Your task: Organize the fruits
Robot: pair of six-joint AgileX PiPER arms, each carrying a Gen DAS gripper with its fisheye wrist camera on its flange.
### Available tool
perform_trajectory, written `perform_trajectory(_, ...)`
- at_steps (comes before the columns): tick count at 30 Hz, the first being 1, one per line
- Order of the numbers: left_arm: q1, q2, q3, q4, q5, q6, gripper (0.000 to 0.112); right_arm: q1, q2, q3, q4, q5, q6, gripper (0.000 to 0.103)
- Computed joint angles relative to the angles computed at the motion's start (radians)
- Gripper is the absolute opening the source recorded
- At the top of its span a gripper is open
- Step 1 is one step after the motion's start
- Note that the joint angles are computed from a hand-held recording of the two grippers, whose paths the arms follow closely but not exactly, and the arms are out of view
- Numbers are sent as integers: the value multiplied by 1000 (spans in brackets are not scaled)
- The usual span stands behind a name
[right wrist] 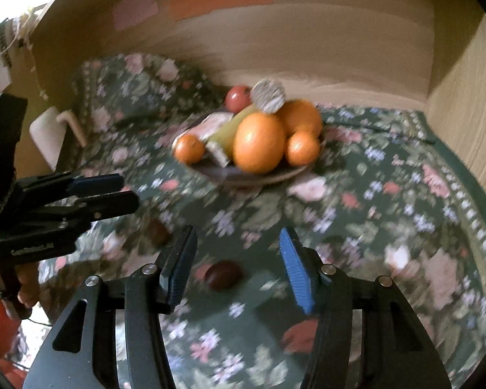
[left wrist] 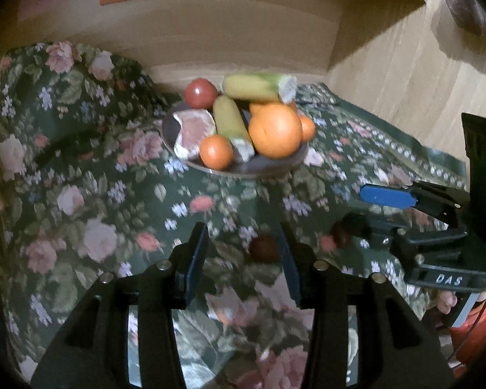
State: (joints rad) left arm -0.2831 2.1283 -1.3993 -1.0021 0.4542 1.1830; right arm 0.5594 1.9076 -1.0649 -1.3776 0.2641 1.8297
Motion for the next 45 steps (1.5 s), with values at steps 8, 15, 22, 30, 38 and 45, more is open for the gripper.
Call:
perform_trajectory(8,-17,19,15,29,13,-12,44,46,56,-17,36,12,-39,50)
perform_trajectory(15,-40,64,-42,85,22,-75,44,55,79,-24,12,54,-34,35)
perform_trajectory(22,-58,80,-61,92,2,-81,36,48,67,3,-73,53,58,22)
perform_trajectory(30,-52,90,-80,93,9,-92,25,51,57,16,-129,44,132,21)
perform_trajectory(38,-38,61,-70,57,13,-66,25,46,21,21,-170,66,158,21)
perform_trajectory(45,-6,49,-130,54,31,-75,25,22,23,-30,-145,70,86,21)
